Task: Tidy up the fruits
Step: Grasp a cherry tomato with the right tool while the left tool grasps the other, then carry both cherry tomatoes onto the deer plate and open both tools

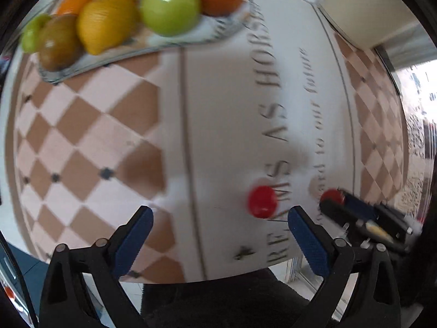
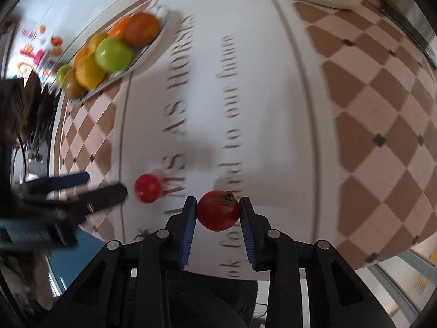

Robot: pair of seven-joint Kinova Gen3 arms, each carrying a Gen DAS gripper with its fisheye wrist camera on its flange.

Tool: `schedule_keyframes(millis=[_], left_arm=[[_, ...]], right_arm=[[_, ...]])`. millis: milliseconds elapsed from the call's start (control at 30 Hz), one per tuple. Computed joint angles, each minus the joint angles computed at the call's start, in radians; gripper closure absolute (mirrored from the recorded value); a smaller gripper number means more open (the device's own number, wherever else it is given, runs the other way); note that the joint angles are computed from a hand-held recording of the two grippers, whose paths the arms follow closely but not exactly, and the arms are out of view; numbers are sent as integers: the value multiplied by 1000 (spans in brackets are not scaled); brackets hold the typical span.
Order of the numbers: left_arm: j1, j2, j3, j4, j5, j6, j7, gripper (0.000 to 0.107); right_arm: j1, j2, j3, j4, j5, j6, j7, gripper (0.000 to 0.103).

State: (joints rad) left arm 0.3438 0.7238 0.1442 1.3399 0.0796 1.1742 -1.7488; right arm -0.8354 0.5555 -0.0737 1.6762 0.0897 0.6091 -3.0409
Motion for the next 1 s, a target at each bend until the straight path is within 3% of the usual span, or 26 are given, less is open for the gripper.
schedule_keyframes(millis=[233, 367, 500, 700, 833, 1000], left_arm=[[59, 31, 16, -15, -13, 0, -16, 32], [103, 54, 16, -27, -47, 2, 5, 67], [128, 42, 7, -11, -57, -27, 9, 82], [81, 27, 0, -44, -24, -12, 40, 82], [-39, 13, -3, -113, 79, 27, 97, 82], [-215, 93, 7, -288, 243, 118, 216, 82]], right_arm=[[38, -30, -2, 60, -12, -37, 11, 69], [57, -33, -13, 57, -19, -31, 42, 69], [62, -31, -12, 40, -20, -13, 65, 68], [70, -39, -2, 1, 4, -22, 103, 68], [108, -17, -6, -33, -1, -132, 157, 69], [160, 77, -20, -157, -35, -201, 268, 69]])
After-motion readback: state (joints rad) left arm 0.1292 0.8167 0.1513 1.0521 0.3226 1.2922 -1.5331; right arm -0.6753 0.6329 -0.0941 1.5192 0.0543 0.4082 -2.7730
